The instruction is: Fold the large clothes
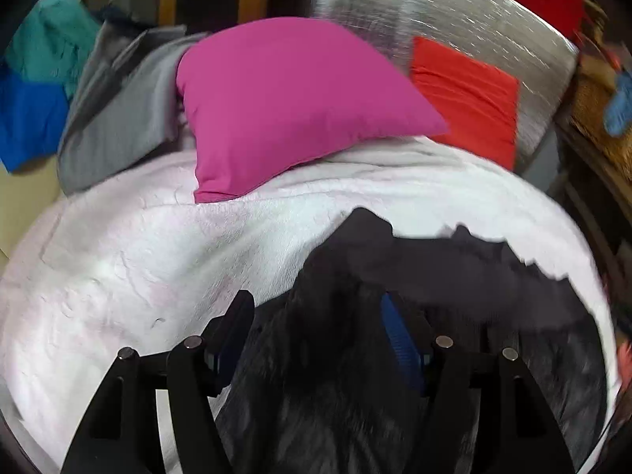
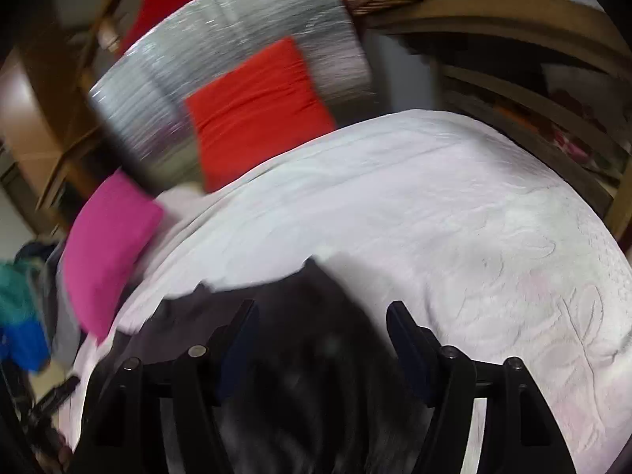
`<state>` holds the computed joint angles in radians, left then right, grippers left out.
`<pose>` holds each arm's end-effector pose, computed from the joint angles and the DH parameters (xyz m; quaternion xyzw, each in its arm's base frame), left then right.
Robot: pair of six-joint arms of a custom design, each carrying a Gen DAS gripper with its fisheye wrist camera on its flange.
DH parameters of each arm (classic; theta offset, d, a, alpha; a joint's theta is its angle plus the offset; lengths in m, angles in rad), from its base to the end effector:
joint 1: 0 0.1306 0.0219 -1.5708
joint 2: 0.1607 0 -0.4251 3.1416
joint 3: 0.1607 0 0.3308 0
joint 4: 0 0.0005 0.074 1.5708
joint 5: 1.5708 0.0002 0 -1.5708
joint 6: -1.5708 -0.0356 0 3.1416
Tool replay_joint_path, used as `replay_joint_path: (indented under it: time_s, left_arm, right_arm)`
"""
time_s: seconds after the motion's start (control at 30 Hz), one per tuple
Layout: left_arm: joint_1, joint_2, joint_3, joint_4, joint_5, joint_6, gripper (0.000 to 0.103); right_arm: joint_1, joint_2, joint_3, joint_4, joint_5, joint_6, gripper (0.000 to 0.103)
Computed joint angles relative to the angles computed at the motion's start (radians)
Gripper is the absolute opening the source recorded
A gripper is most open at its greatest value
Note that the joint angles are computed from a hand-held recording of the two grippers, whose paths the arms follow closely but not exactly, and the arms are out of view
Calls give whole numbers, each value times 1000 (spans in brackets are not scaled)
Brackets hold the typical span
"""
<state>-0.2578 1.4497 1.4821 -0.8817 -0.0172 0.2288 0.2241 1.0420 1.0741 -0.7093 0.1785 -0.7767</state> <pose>0.4270 -0.1125 0.4837 0.0105 0.9355 -0.0772 0.3445 0.2788 0.0566 0.4694 0.2821 0.8537 0.1359 0.4162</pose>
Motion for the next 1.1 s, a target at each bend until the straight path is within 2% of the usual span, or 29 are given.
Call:
replay_joint_path:
  time_s: [0.07, 0.13, 0.23, 0.3, 0.33, 0.4, 0.5, 0.57, 0.67, 0.73, 0.8, 0.87, 0.97, 1.03, 1.1]
  left_arm:
    - [-5, -20, -25, -21, 4, -13, 68]
    - [-5, -33, -50, -43, 15, -19, 68]
    - [-17, -38, -81, -92, -46, -35, 68]
    - [-26, -26, -101, -105, -84, -56, 71]
    - [-27, -25, -112, -100, -85, -66, 73]
    - [-24, -33, -122, -91, -81, -75, 74]
    - [-15, -58, -121, -103, -69, -65, 73]
    - [-22, -100, -134, -80, -77, -54, 73]
    - [-41, -149, -159, -37, -40, -72, 73]
    - [-76, -175, -177, -30, -35, -81, 73]
    - [-110, -171, -186, -51, -47, -91, 74]
    - [-148, -145, -195, -77, -86, -102, 74]
    - [-185, -138, -211, -52, -172, -138, 75]
    - [-180, -145, -208, -60, -167, -139, 75]
    - [-160, -163, -208, -55, -127, -127, 75]
  right_arm:
    - [81, -4, 17, -57, 27, 35, 34]
    - [153, 4, 24, -96, 68, 38, 29]
    - [195, 29, 7, -107, 54, 5, 29]
    - [188, 70, -7, -141, -23, -25, 29]
    - [191, 78, -19, -136, -31, -26, 30]
    - [209, 72, -21, -133, 3, -28, 30]
    - [238, 30, -22, -138, 8, -97, 30]
    - [280, 7, -18, -142, 48, -120, 32]
    - [364, 0, 3, -114, 98, -103, 32]
    - [398, 18, 16, -80, 69, -89, 32]
    - [411, 51, 23, -65, 18, -80, 32]
    - [421, 119, 46, -113, -13, -70, 34]
    - [428, 144, 53, -135, -10, -59, 34]
    - [411, 114, 44, -123, -41, -64, 34]
    - [391, 70, 21, -107, -35, -79, 34]
